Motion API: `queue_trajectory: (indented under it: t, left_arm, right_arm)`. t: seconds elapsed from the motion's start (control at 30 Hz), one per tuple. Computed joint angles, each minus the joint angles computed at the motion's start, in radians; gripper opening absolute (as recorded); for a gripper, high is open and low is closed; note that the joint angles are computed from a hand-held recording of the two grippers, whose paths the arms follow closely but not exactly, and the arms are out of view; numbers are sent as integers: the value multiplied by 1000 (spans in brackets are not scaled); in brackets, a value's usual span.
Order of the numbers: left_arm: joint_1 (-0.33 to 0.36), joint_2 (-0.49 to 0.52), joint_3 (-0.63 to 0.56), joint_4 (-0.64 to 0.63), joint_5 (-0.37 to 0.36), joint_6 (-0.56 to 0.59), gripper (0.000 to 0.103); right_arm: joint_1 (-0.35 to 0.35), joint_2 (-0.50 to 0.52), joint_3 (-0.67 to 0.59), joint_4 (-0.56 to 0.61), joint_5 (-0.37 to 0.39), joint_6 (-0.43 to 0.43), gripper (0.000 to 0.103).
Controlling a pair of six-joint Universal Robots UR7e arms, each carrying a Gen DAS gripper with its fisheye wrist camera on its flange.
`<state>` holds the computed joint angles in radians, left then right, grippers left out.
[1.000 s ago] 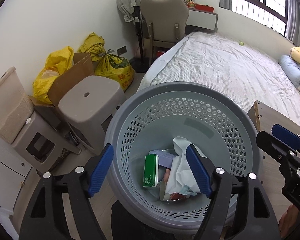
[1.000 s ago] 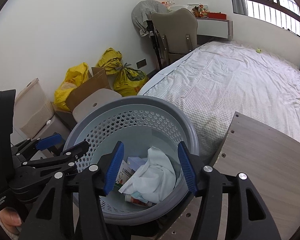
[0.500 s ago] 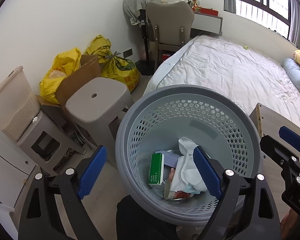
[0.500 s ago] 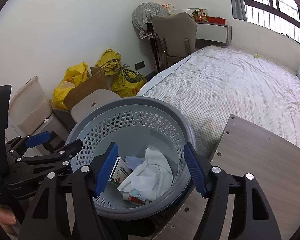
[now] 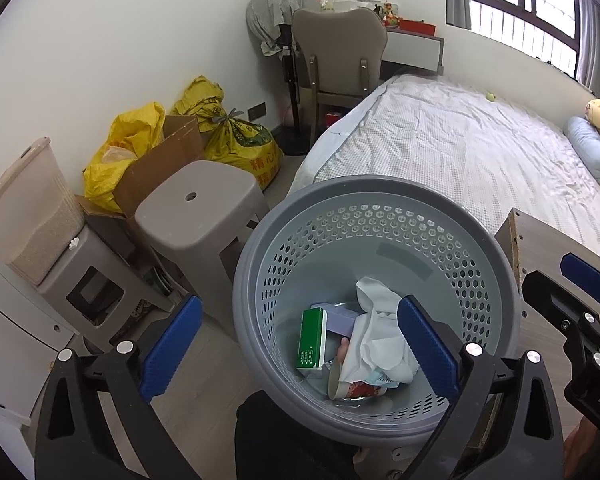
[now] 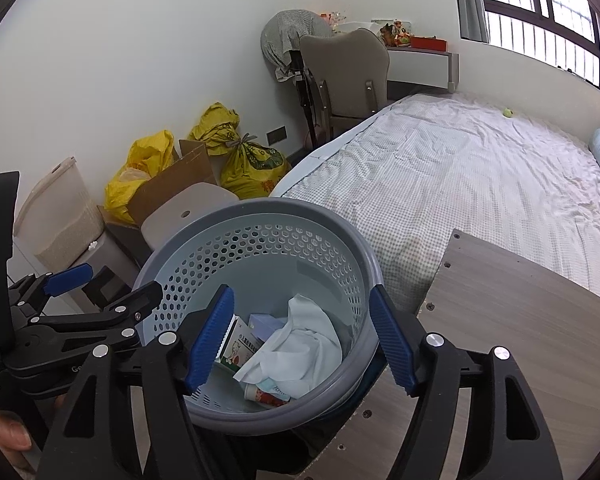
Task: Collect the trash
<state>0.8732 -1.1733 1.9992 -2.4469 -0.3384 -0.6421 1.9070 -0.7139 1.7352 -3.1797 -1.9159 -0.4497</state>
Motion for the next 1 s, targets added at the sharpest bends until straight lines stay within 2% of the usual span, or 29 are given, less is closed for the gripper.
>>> queue_trajectory:
  t: [1.0]
  left_arm:
    - [5, -15, -14, 119, -8, -101, 97]
  right_arm:
    - [6, -10, 9, 6, -4, 5, 69]
